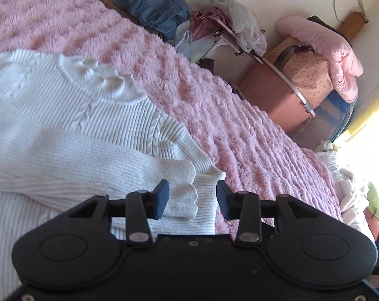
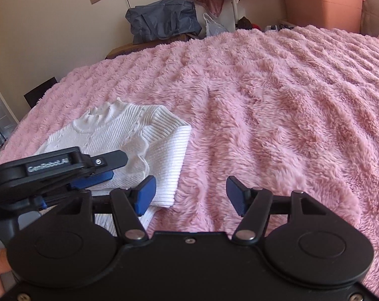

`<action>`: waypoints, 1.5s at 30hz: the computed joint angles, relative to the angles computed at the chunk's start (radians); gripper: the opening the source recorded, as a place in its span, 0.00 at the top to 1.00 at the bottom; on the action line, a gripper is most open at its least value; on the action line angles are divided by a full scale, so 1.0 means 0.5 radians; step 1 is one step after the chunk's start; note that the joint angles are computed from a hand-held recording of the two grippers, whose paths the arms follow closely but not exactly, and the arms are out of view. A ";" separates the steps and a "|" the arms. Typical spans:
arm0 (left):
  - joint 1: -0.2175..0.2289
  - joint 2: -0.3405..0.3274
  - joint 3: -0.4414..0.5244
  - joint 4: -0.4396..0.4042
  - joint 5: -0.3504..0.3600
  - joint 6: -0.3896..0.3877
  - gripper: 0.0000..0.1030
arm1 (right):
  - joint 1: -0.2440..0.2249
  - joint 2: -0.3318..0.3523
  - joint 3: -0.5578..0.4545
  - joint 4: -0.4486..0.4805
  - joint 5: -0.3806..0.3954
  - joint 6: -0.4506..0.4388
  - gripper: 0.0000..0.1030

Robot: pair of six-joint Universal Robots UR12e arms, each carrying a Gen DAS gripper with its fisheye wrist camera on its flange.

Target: Fold small clothes

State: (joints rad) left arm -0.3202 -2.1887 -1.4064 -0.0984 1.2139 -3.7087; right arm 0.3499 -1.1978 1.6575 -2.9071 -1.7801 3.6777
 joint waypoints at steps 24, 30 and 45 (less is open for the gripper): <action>0.359 0.365 -0.467 -0.012 0.675 0.097 0.56 | -0.050 0.335 -0.448 0.177 0.420 -0.082 0.89; 0.329 0.308 -0.389 0.022 0.616 0.113 0.56 | -0.047 0.272 -0.384 0.041 0.345 -0.063 0.92; 0.284 0.175 -0.224 -0.096 0.615 0.221 0.55 | -0.067 0.176 -0.175 -0.005 0.192 0.196 0.92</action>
